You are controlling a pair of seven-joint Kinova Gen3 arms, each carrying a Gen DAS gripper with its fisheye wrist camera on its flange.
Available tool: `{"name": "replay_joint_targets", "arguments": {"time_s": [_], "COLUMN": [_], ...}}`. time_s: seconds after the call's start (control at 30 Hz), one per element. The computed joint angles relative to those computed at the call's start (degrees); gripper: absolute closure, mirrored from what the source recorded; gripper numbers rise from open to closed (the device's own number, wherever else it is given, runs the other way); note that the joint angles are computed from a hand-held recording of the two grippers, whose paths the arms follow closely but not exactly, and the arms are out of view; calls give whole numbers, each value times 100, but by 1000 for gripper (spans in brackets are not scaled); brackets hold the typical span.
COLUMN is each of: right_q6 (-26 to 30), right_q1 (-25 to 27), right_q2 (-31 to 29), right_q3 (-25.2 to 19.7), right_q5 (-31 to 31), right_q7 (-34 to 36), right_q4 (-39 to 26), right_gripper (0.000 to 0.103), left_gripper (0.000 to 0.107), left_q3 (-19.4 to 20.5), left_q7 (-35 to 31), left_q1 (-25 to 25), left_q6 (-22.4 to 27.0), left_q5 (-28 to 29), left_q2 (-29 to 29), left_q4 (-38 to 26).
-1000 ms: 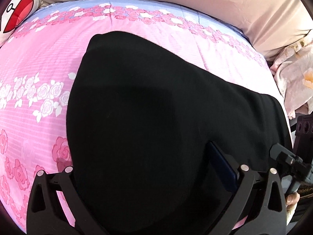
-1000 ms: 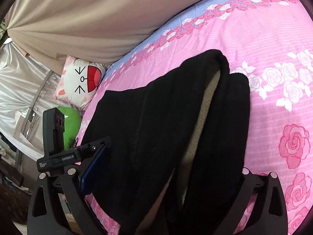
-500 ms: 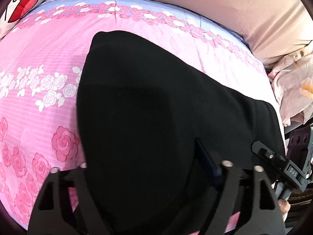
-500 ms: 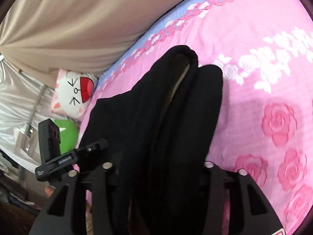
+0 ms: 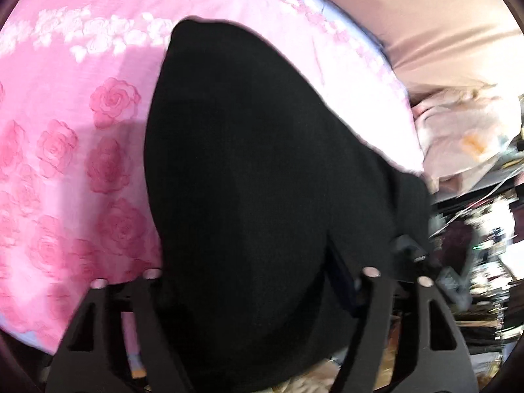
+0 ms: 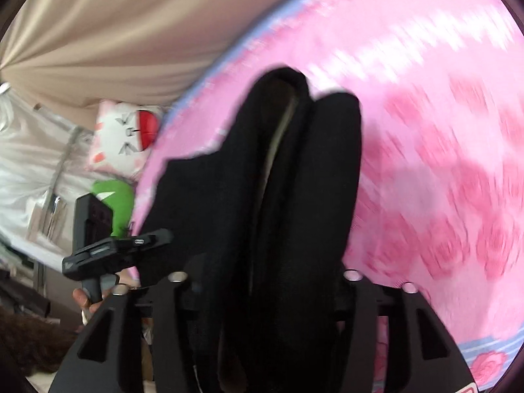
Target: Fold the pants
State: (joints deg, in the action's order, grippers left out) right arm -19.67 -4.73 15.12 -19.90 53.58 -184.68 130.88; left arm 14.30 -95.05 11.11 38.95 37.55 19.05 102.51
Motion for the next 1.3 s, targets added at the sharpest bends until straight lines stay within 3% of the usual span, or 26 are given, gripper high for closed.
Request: {"name": "replay_joint_targets", "arguments": {"time_s": [0.03, 0.1, 0.17, 0.23, 0.27, 0.3, 0.37, 0.47, 0.53, 0.6, 0.67, 0.8, 1.0, 1.17, 1.3], "right_q6": [-233, -556, -506, -259, -270, -374, -516, -134, 118, 372, 495, 839, 907, 608, 444], "right_q1": [69, 107, -281, -744, -835, -820, -522, -460, -732, -1144, -1131, -287, 435, 294, -495], "right_q2": [42, 108, 113, 65, 57, 28, -92, -586, -1029, -1449, -1945, -2865, -3555, -3426, -2914], "right_q3": [37, 78, 325, 593, 649, 619, 240, -186, -133, 116, 18, -858, -1391, -1131, -253], "right_q5": [-229, -599, -1017, -1483, -1716, -1949, -2401, -3087, -3553, -4019, -4381, -5031, -5612, -5884, -5789], "right_q7": [233, 699, 1165, 1569, 1722, 1888, 2300, 2994, 3444, 3906, 4372, 5304, 6702, 7867, 8421], "right_q4": [114, 240, 218, 149, 177, 240, 374, 350, 335, 299, 292, 33, -665, -1254, -1817], "right_gripper": [47, 40, 37, 45, 56, 61, 64, 65, 65, 65, 65, 65, 64, 63, 63], "left_gripper": [28, 9, 10, 24, 48, 55, 59, 62, 62, 62, 62, 62, 61, 60, 58], "left_q3": [211, 348, 150, -267, -517, -661, -764, -1243, -1628, -1653, -1263, -264, 1297, 2532, 3479], "left_q7": [-148, -250, -99, 311, 436, 468, 405, 459, 470, 575, 580, 408, 229, 911, 1602], "left_q1": [-193, -290, 35, 565, 796, 923, 995, 1608, 2088, 2231, 1969, 1132, -306, -1633, -2695], "left_q6": [-106, -144, -331, -499, -520, -448, -418, -526, -681, -828, -1028, -1507, -2452, -3395, -3805], "left_q5": [149, 323, 153, -229, -334, -346, -251, -548, -693, -965, -1187, -1359, -1791, -2882, -3814], "left_q2": [2, 78, 70, -7, -34, -41, -179, -585, -884, -1233, -1658, -2372, -3002, -3288, -2981], "left_q4": [91, 73, 26, -5, 5, -61, -50, -17, 46, 118, 190, 303, 9, -259, -698]}}
